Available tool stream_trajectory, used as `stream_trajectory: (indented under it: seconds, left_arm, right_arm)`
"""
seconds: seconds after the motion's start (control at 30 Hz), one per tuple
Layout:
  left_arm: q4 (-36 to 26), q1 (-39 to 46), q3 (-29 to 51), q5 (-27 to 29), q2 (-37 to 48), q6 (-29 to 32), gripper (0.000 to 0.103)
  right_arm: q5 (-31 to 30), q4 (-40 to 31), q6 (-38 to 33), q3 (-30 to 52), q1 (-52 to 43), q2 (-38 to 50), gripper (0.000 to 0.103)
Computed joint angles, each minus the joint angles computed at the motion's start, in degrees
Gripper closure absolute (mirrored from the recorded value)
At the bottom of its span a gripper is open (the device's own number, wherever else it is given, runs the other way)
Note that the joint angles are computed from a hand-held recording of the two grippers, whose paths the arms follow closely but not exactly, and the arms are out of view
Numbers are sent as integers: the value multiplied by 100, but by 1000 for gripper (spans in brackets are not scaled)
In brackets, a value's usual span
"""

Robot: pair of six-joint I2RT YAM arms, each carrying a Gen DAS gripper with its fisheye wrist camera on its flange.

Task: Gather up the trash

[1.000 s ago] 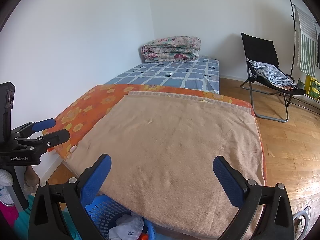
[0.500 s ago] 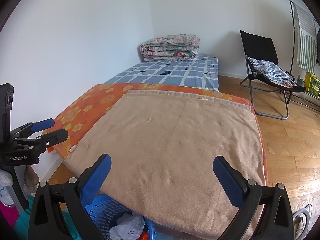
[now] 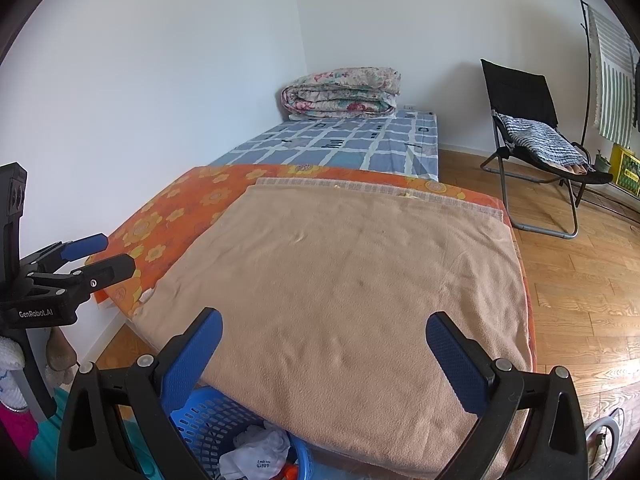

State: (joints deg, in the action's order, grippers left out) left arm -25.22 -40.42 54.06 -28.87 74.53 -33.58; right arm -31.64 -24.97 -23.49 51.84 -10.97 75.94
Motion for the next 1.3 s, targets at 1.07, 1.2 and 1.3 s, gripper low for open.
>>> stream_trajectory:
  seconds: [1.07, 1.2, 1.3]
  left_arm:
    - [-169, -110, -309, -250, -257, -140, 1]
    - [-275, -144, -353, -339, -415, -193, 1]
    - [-326, -153, -380, -343, -485, -226, 1]
  right_arm:
    - [-27, -167, -117, 50, 4, 105, 0]
    - [-26, -164, -129, 60, 5, 133, 0]
    - [-19, -167, -132, 66, 4, 164, 0]
